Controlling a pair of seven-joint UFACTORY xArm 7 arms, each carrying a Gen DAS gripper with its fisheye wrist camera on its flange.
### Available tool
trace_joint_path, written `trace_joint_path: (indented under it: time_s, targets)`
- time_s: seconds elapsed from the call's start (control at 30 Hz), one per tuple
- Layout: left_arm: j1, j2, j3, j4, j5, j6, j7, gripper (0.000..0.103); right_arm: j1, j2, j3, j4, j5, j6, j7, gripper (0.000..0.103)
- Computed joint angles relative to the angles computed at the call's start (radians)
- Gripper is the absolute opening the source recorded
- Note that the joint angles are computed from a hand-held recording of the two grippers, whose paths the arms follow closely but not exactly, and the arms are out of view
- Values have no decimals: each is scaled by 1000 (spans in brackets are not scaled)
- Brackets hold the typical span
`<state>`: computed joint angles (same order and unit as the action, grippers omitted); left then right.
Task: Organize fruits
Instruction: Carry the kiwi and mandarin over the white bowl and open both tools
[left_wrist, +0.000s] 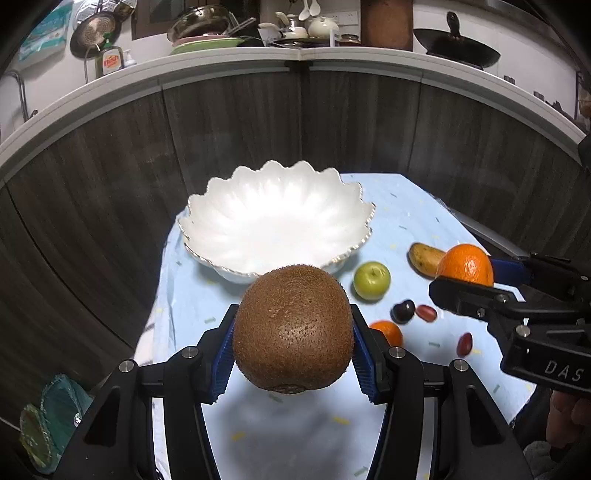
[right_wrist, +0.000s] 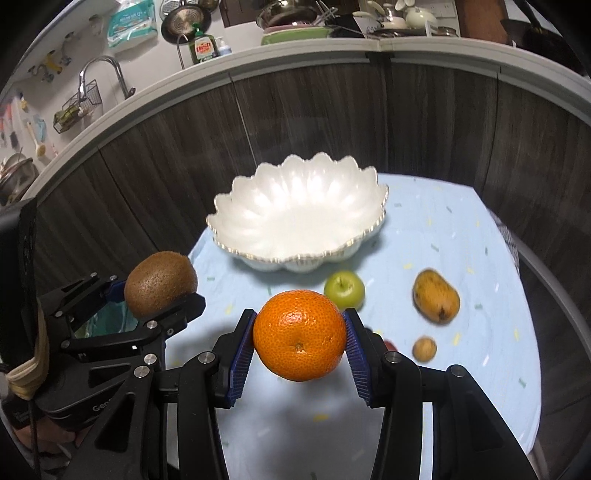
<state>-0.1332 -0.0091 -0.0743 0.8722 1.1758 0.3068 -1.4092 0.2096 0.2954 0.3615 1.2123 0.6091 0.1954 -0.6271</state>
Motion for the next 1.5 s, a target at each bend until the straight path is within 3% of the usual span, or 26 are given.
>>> trace_joint_path:
  time_s: [0.43, 0.7, 1.1, 1.5]
  targets:
    - [25, 47, 36, 96, 34, 3, 20, 54, 46, 125, -42, 186, -173, -6, 146, 48]
    - [22, 99, 72, 166, -15, -2, 93, 54, 74, 215, -80, 320, -304, 26, 272, 48]
    - [11, 201, 130, 251, -192, -25, 248, 54, 126, 374, -140, 568, -436, 159, 383, 48]
    - [-32, 295, 189, 310, -379, -25, 401, 54, 155, 545, -170, 810, -480, 306, 431, 48]
